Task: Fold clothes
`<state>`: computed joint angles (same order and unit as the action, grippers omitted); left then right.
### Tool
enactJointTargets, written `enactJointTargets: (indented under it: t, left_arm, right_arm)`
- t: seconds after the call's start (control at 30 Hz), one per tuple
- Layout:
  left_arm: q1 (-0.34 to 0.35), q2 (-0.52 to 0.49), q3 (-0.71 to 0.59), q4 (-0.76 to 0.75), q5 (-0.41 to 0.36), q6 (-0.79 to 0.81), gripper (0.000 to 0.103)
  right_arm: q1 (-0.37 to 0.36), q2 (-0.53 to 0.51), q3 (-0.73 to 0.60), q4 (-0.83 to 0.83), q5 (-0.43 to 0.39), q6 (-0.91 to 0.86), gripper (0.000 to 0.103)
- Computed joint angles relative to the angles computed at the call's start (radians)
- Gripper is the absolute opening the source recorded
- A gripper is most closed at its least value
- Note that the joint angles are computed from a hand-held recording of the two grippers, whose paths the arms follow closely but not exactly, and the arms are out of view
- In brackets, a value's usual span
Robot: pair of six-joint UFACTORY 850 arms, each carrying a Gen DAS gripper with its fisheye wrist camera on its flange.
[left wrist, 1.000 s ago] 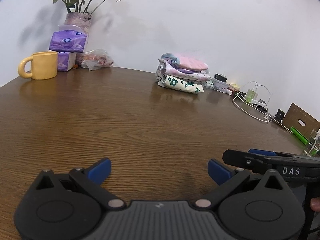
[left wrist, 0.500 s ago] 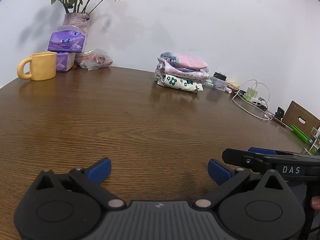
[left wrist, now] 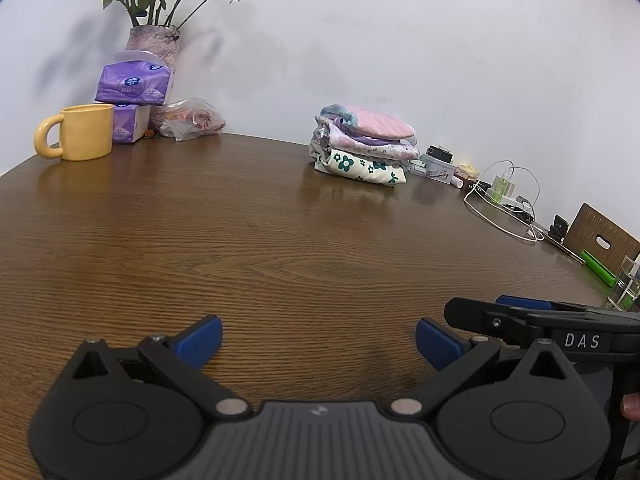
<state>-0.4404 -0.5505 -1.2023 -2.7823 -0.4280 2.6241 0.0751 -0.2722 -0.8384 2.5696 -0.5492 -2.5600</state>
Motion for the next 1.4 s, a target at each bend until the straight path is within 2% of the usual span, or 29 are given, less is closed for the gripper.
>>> enactJointTargets:
  t: [1.4]
  left_arm:
    - [0.000, 0.001, 0.001, 0.006, -0.001, -0.004, 0.103]
  right_arm:
    - [0.004, 0.002, 0.006, 0.036, -0.004, -0.029, 0.103]
